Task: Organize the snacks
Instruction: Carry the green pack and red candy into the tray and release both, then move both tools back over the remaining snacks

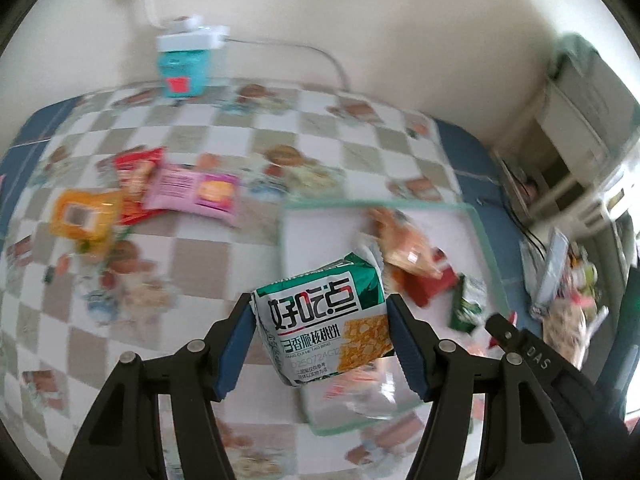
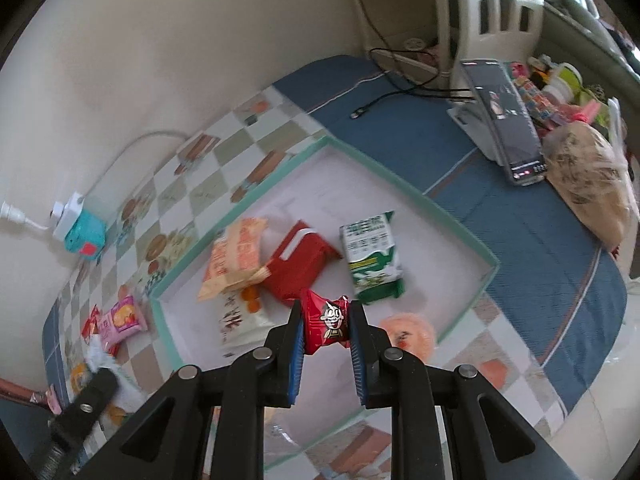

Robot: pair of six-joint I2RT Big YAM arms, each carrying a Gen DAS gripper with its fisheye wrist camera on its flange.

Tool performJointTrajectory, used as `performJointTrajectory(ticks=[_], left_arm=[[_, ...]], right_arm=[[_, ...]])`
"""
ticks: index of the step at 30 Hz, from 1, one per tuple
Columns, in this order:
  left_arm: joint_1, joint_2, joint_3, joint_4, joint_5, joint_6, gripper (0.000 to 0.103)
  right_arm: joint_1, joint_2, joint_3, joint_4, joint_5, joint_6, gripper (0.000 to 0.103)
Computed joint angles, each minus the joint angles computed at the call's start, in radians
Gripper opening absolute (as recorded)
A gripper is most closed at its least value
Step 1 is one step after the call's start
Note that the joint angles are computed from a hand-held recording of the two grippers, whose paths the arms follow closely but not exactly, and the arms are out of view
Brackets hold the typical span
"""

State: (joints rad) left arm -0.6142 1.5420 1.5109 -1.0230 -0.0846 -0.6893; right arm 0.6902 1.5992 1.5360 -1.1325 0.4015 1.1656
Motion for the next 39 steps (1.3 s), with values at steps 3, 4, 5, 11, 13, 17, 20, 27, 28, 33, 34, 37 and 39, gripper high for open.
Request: performJointTrajectory(ticks=[3,4,5,11,13,17,20,27,28,33,34,37,39], left_arm=[[-0.017,0.035,0.025,0.006,0.0,0.013,0.067],[-0.021,0.039,0.028,0.007,-0.002,0.017,0.067],[-0.023,0.047,0.033,0.011,-0.003,0.019,0.067],[-0.009,0.075,0.035,0.051,-0.009,0.013,0.067],[-0.003,0.071,0.025,0.078,-0.019,0.016,0.067],[0.001,0.068,0.025,0.103,-0.039,0.044,0.083],[0.003,0.07,0.031,0.086,-0.054,0.045,0.085],[0.038,0.105,0.044,-0.079,-0.062,-0.05,0.093],[0.05,0.102,0.033,-0.092,-0.057,-0.074,0.093],[0.121,0.052,-0.05,-0.098,-0.035,-0.176,0.094],[0.13,0.039,-0.062,-0.097,-0.037,-0.193,0.094],[0.168,-0.003,-0.103,-0.09,-0.052,-0.233,0.094],[0.191,-0.031,-0.126,-0.086,-0.061,-0.252,0.094]], right_arm=[[-0.008,-0.015,-0.021,0.003,-0.005,0.007,0.022],[-0.011,-0.017,-0.025,0.007,-0.009,0.006,0.022],[-0.013,-0.017,-0.027,0.01,-0.013,0.004,0.022],[-0.015,0.002,-0.022,0.027,-0.041,-0.017,0.022],[-0.014,0.01,-0.017,0.032,-0.05,-0.028,0.025],[-0.015,0.022,-0.007,0.032,-0.058,-0.036,0.025],[-0.016,0.028,0.002,0.017,-0.056,-0.034,0.039],[-0.017,0.026,0.003,0.002,-0.024,-0.023,0.087],[-0.017,0.025,0.001,0.003,-0.021,-0.024,0.092],[-0.013,0.028,0.001,0.016,-0.019,-0.04,0.103],[-0.011,0.031,0.005,0.016,-0.018,-0.044,0.103],[-0.004,0.049,0.027,0.003,-0.019,-0.051,0.103],[0.003,0.061,0.042,-0.001,-0.019,-0.061,0.103]])
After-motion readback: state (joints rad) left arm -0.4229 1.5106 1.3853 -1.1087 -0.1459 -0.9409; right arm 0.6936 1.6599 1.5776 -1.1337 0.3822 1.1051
